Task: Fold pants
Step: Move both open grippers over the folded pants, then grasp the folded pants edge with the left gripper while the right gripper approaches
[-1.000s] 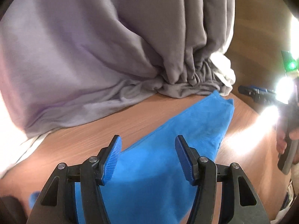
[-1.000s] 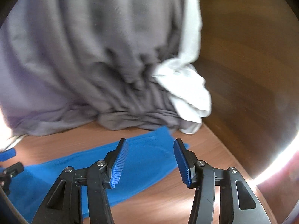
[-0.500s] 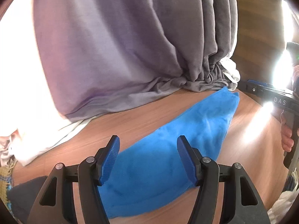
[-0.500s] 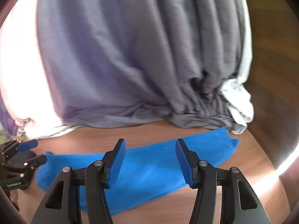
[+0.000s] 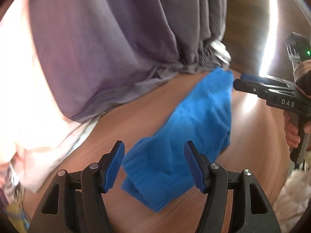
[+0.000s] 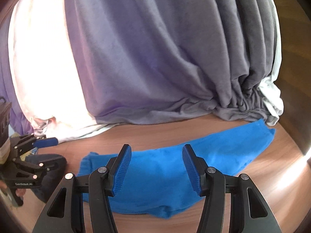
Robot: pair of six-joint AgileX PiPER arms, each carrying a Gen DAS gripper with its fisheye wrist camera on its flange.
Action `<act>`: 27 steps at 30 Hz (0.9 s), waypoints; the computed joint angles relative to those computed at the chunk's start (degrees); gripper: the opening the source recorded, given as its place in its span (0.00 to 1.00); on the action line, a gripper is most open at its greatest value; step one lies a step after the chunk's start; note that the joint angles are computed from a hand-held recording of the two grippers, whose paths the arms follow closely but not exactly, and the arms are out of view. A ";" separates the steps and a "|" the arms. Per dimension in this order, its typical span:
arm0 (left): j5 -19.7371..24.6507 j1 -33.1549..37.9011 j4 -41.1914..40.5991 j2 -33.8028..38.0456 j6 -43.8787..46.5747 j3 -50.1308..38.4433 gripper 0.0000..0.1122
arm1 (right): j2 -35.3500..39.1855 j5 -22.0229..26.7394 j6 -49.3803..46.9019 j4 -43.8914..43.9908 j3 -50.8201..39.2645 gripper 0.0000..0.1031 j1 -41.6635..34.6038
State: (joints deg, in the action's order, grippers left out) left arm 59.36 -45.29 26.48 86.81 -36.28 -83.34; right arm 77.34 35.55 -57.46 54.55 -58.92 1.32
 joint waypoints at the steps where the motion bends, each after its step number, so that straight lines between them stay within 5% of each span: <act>1: -1.42 2.17 -2.73 -0.78 4.40 1.13 0.56 | -0.61 -2.07 1.96 -1.19 1.16 0.53 2.01; 7: -6.99 15.46 -21.93 -0.74 30.39 4.09 0.56 | 0.54 -11.04 17.35 -11.76 3.54 0.53 12.74; 12: -7.07 23.77 -35.22 3.07 46.32 3.52 0.56 | 5.27 -15.04 32.71 -22.01 1.96 0.53 19.35; 18: -2.07 30.42 -48.29 10.51 62.60 -0.02 0.55 | 10.58 -16.18 48.17 -34.87 -0.98 0.53 24.05; 27: 9.49 33.17 -55.47 21.78 74.81 -10.98 0.55 | 14.20 -15.03 54.40 -40.72 -2.94 0.53 26.48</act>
State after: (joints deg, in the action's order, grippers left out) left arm 68.85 -12.12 -28.99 108.59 38.52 -94.32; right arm 91.55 20.52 -3.07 13.83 -61.87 27.80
